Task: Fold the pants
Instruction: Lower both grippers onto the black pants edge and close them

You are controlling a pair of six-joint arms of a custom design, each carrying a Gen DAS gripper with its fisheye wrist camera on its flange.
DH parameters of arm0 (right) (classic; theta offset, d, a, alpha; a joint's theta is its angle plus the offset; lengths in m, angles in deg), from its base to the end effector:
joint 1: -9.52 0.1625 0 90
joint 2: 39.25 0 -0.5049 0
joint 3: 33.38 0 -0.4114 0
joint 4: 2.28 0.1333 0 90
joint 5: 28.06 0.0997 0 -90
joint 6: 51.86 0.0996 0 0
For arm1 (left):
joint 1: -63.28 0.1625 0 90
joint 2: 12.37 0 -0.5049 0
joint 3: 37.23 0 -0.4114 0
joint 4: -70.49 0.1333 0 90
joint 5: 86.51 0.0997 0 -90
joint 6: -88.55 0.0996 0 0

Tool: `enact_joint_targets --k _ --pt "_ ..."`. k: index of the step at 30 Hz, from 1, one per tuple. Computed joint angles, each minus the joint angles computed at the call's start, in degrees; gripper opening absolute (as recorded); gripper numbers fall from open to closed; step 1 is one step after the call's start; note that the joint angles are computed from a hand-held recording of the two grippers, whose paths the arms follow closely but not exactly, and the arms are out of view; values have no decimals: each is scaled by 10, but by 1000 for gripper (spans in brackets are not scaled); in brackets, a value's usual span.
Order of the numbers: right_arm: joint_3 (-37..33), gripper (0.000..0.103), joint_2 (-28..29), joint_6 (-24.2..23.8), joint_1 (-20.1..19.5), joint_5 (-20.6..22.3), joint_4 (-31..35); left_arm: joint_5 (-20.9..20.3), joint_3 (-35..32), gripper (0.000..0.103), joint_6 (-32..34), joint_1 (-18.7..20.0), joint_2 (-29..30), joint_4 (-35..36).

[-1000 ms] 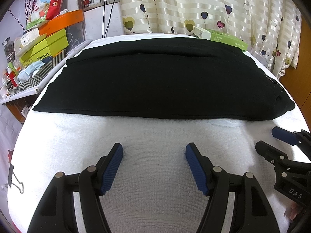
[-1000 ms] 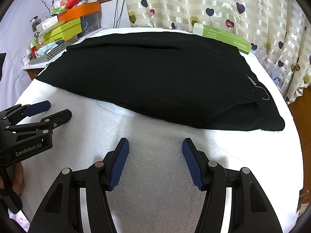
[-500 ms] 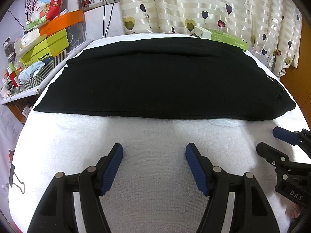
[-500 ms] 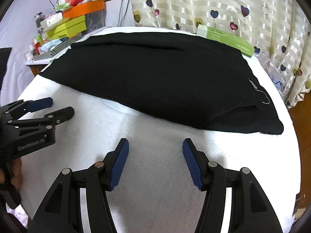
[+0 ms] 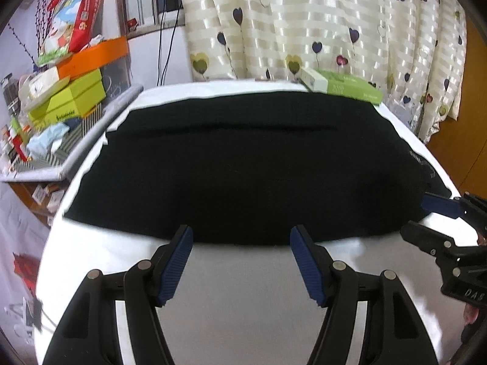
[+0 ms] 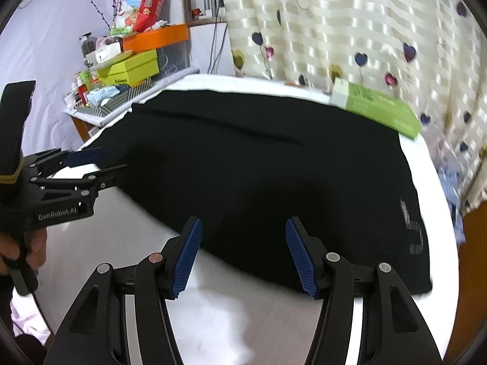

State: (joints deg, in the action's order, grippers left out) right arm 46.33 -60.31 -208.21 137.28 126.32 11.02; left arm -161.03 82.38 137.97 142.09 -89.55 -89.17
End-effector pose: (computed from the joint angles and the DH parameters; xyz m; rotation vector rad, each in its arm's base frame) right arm 0.4041 -0.4507 -0.0792 0.0503 -2.1397 0.9754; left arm 0.0504 -0.5689 0.3375 1.2819 2.3688 -0.4962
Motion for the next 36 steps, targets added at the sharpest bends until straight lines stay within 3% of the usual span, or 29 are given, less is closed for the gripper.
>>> enact_joint_targets --k 4,6,8,19,27,32,36 --pt "18 58 -37 -101 -37 -33 -58 -5 -38 66 6 -7 34 -8" --pt "14 58 -45 -125 -52 -38 -59 -8 -59 66 14 -10 55 -12" --pt "20 58 -62 -162 -75 -69 -73 -5 -83 66 13 -12 76 -8" --pt "-39 58 -92 -293 -169 -131 -37 13 -246 66 12 -22 207 28" --pt "-139 58 -72 -365 -219 -157 34 41 -355 66 31 -23 296 71" --pt "-214 58 -36 -384 -243 -179 105 60 -405 66 40 -23 337 99" --pt "-237 58 -28 -401 -255 -202 121 78 -432 66 51 -22 361 112"
